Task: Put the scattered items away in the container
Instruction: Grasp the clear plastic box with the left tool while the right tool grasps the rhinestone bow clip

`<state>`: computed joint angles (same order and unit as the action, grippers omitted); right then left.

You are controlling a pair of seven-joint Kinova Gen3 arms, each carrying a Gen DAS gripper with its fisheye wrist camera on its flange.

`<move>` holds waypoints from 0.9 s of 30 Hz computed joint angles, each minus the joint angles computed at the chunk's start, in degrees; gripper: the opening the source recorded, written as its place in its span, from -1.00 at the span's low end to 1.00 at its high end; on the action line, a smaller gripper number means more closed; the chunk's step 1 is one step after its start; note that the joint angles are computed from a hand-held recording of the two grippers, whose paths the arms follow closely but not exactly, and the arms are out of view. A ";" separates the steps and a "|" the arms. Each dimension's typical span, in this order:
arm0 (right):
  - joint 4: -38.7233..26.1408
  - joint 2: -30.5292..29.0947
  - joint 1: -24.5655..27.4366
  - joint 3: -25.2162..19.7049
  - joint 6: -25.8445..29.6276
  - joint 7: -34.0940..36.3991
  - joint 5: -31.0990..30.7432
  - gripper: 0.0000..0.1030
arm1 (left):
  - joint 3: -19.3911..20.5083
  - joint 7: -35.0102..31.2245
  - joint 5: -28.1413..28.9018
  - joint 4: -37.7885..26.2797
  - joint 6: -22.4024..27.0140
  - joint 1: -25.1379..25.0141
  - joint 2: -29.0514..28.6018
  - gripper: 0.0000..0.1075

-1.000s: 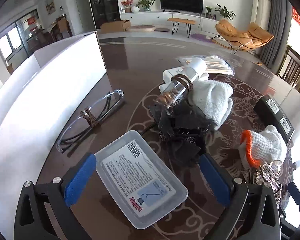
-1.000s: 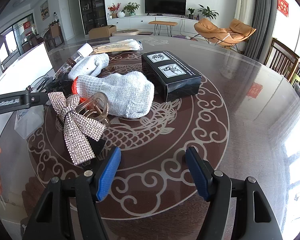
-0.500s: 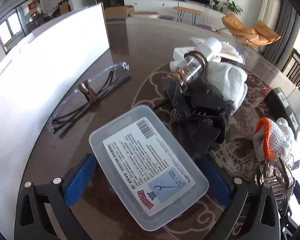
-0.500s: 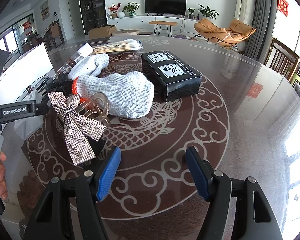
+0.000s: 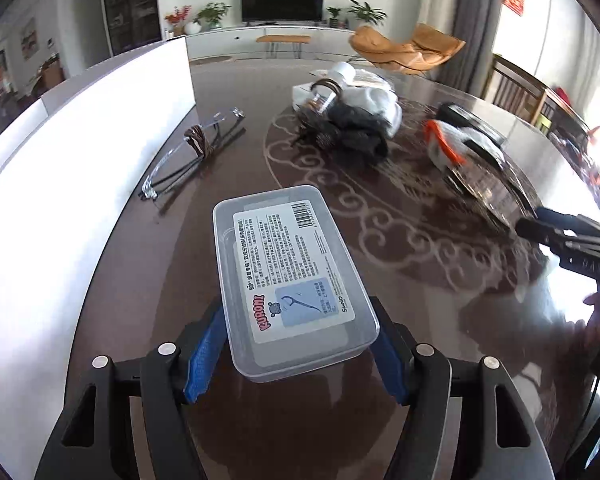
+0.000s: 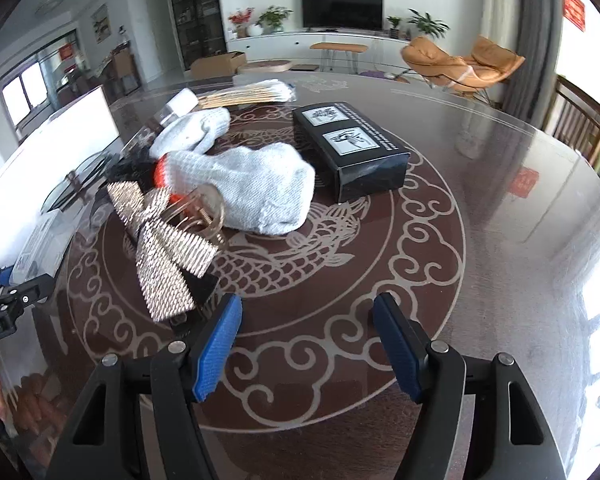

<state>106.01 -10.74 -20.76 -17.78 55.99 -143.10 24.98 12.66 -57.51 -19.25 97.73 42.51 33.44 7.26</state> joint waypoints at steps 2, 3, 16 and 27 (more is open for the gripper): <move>2.36 -3.39 -4.49 3.95 -4.66 4.66 -4.06 0.35 | -2.13 0.45 -0.74 2.45 -0.37 3.09 -2.14 0.24; 3.22 -4.59 -6.04 4.77 -6.69 6.99 -4.87 0.35 | -3.37 2.08 -2.07 3.10 -0.26 5.05 -2.71 0.26; -13.69 12.83 8.88 -7.14 -0.51 25.60 -8.90 0.35 | 0.06 5.11 -3.06 -2.76 5.76 1.57 1.79 0.92; -4.04 4.14 5.33 -9.17 -1.31 10.89 -1.83 0.17 | 1.27 -1.63 3.02 0.63 -1.73 -0.46 -0.61 0.53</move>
<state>101.98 -6.60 -15.44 -26.95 54.69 -132.21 23.15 13.92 -59.14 -16.24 98.36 40.78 32.99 6.64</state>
